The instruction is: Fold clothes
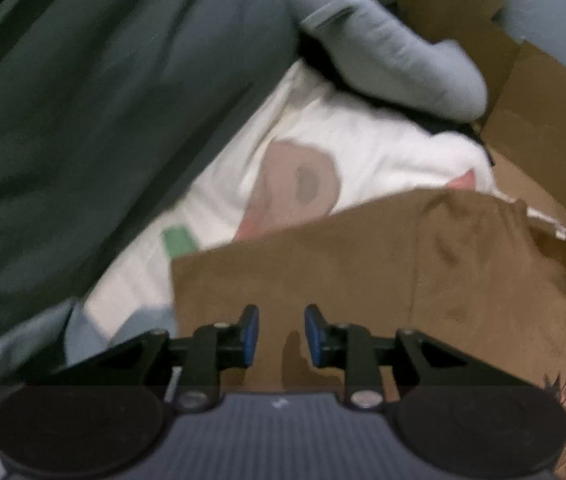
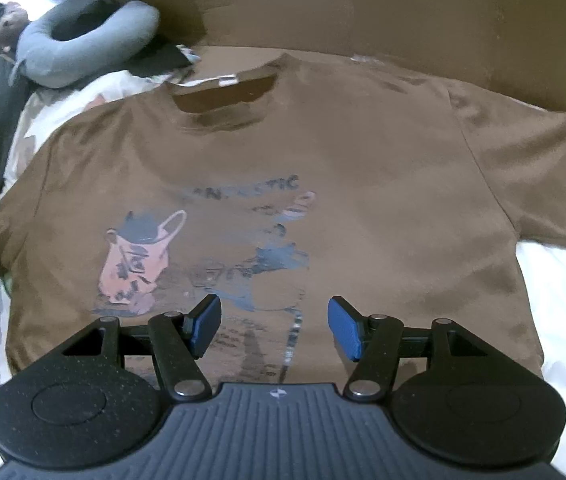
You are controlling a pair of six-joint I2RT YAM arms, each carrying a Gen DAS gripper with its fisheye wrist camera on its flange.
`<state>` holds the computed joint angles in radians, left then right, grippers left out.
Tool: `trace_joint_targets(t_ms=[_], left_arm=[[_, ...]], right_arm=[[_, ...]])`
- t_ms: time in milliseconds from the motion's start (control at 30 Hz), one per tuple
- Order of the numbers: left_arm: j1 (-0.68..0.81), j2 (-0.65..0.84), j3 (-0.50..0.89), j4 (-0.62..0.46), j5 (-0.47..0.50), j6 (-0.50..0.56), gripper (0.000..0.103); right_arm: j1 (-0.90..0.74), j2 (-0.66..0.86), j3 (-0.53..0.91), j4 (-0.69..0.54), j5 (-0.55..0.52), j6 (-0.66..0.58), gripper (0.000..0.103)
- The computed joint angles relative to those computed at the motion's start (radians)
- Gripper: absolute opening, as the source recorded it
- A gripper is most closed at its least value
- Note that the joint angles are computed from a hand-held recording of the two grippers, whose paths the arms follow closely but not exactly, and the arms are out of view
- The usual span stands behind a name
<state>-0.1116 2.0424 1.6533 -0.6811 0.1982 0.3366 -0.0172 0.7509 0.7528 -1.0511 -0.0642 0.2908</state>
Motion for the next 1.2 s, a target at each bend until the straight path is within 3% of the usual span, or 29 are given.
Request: trace_joint_targets(t_ms=[100, 233, 567, 700, 933, 1067, 1200], left_arm=[[0.026, -0.040, -0.077, 0.002, -0.010, -0.001, 0.028], [0.061, -0.091, -0.174, 0.032, -0.015, 0.026, 0.036], [0.099, -0.089, -0.253, 0.065, -0.048, 0.059, 0.035], [0.115, -0.106, -0.297, 0.107, -0.014, 0.025, 0.035], [0.161, -0.118, -0.309, 0.080, 0.055, 0.022, 0.032], [0.209, -0.086, -0.290, 0.075, 0.143, -0.016, 0.031], [0.232, -0.069, -0.292, 0.083, 0.227, -0.099, 0.038]], right_arm=[[0.003, -0.010, 0.009, -0.014, -0.001, 0.005, 0.066], [0.004, -0.029, 0.014, -0.033, -0.004, 0.004, 0.066], [0.084, -0.071, 0.031, -0.075, 0.018, 0.051, 0.066], [0.120, -0.086, 0.037, -0.079, 0.036, 0.070, 0.066], [0.205, -0.084, 0.039, -0.062, 0.067, 0.131, 0.066], [0.251, -0.080, 0.025, -0.050, 0.077, 0.154, 0.066], [0.279, -0.084, 0.006, -0.052, 0.090, 0.161, 0.066]])
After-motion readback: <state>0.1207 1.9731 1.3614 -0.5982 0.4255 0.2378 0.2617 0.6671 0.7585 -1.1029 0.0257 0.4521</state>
